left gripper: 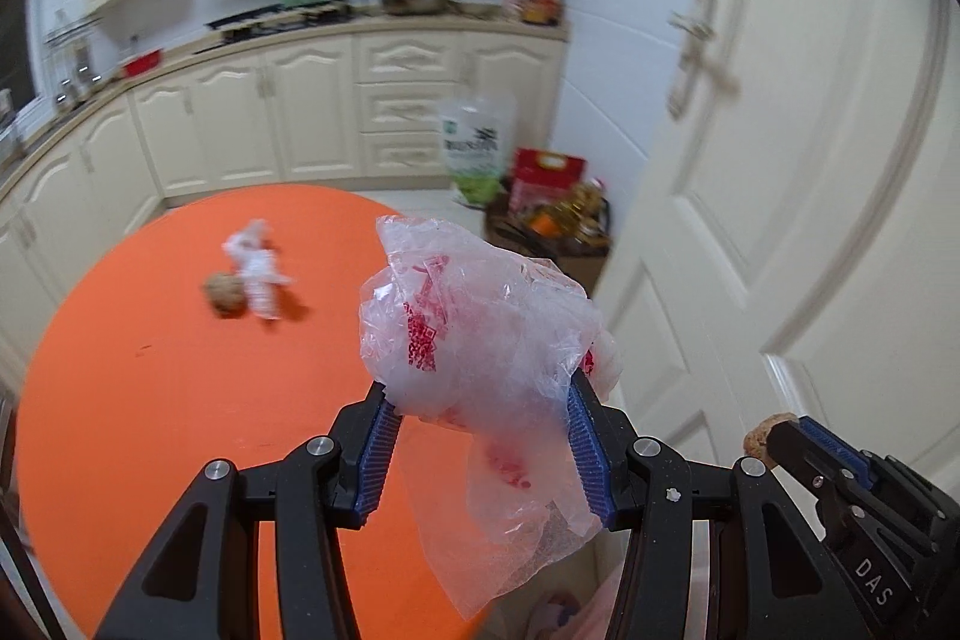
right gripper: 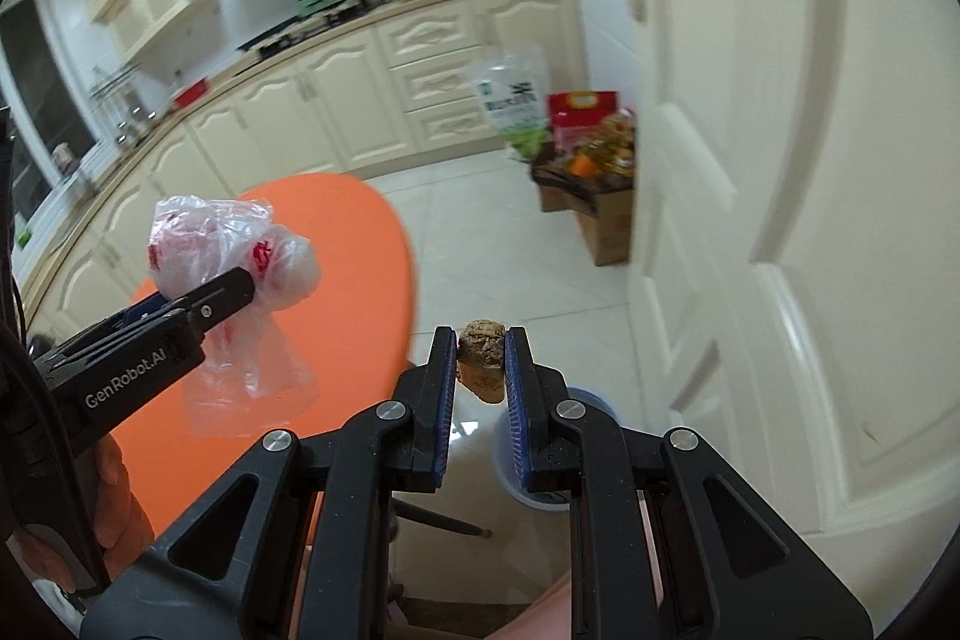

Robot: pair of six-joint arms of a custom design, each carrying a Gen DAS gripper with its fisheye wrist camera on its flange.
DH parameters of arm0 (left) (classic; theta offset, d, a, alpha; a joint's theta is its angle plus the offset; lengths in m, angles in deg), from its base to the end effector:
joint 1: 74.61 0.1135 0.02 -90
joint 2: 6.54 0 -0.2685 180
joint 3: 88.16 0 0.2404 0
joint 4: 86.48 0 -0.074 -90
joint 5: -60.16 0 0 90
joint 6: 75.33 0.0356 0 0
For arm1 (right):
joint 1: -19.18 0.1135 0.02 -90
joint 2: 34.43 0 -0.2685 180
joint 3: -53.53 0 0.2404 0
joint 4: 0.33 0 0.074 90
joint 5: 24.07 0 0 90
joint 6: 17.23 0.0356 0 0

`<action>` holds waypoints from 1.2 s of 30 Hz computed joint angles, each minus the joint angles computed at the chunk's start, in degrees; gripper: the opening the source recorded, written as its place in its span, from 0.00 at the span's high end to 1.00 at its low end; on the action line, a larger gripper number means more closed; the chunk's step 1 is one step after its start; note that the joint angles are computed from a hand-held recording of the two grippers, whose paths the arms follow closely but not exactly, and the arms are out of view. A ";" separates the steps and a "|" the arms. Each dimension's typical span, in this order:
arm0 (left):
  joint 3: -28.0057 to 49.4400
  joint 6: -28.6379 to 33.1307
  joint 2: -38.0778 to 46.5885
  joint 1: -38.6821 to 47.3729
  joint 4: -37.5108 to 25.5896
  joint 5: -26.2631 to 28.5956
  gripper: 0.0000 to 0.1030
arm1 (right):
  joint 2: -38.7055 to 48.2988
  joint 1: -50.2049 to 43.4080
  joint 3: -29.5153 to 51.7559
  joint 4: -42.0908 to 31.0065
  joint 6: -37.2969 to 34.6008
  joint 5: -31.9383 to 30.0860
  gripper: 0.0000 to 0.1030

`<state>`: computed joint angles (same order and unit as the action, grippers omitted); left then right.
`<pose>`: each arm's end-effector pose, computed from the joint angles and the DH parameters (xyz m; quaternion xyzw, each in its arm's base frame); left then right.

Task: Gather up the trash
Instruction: 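Carry the clear bag in the left tool and brown lump in the right tool to the bin, then open the left tool over the blue bin while the right tool releases the brown lump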

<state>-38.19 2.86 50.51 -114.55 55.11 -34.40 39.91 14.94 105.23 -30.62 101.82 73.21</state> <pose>0.1469 -0.1193 0.2311 0.2101 0.9007 -0.1320 0.3566 0.2343 -0.0219 0.1923 0.2904 0.9008 0.0094 0.3228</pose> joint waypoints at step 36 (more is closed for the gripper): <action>40.29 8.19 53.01 -0.94 -3.02 2.90 0.41 | 14.43 -20.52 -2.94 11.08 -9.62 -10.55 0.85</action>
<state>2.10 11.05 103.52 -115.49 52.09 -31.49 54.34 -5.57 102.28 -19.54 92.21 62.67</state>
